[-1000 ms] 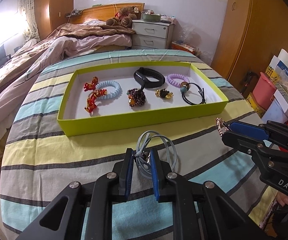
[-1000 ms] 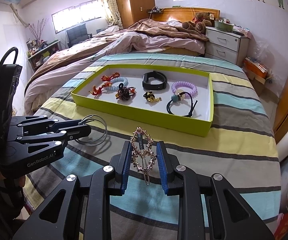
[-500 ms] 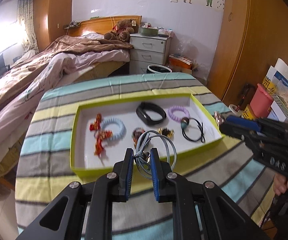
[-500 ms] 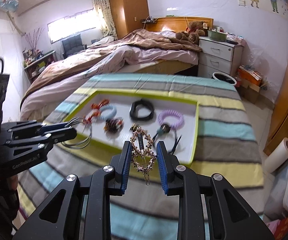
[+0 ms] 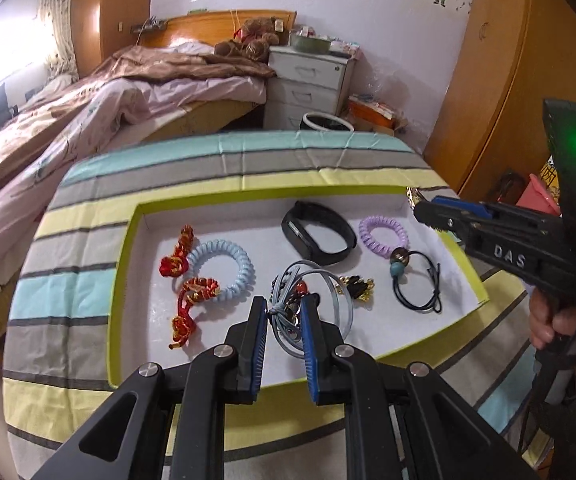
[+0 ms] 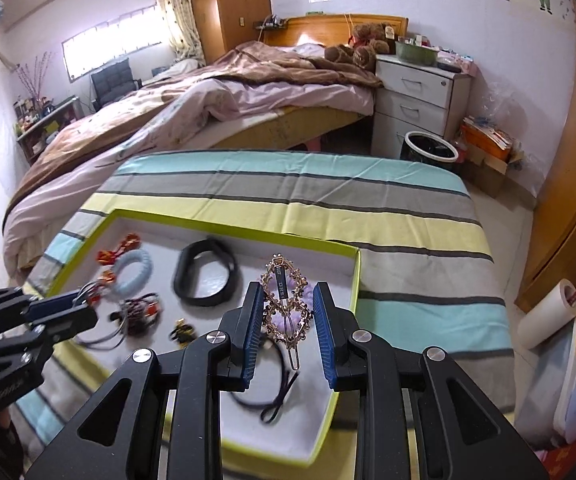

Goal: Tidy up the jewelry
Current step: 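Lift the cord and clip and carry both over the lime-green box, then open both tools to drop the cord and clip into the box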

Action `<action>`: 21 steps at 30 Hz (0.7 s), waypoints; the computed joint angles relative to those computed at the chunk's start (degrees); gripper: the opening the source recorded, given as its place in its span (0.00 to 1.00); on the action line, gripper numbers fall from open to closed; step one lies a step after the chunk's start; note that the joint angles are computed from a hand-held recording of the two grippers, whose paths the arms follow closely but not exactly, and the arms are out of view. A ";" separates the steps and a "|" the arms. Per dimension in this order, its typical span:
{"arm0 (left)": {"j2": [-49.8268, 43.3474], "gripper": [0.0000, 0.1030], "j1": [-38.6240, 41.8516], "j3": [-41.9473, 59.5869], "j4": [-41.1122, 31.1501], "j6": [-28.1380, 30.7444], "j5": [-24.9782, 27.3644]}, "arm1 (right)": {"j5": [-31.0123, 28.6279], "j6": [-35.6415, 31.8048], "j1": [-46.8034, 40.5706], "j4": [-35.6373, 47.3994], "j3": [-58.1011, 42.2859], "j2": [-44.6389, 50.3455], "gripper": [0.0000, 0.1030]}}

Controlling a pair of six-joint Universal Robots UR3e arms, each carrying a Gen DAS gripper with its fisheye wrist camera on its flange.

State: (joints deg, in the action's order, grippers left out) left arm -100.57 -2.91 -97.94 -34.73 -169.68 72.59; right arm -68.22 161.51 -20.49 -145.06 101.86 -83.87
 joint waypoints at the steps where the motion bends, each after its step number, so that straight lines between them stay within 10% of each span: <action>1: -0.70 0.16 -0.02 0.34 -0.09 -0.30 0.31 | -0.45 0.13 0.29 -0.08 -0.87 1.30 0.26; 21: -3.64 0.17 0.66 1.03 -0.75 -0.82 -1.06 | -6.17 -0.61 3.49 -1.27 -4.68 8.00 0.26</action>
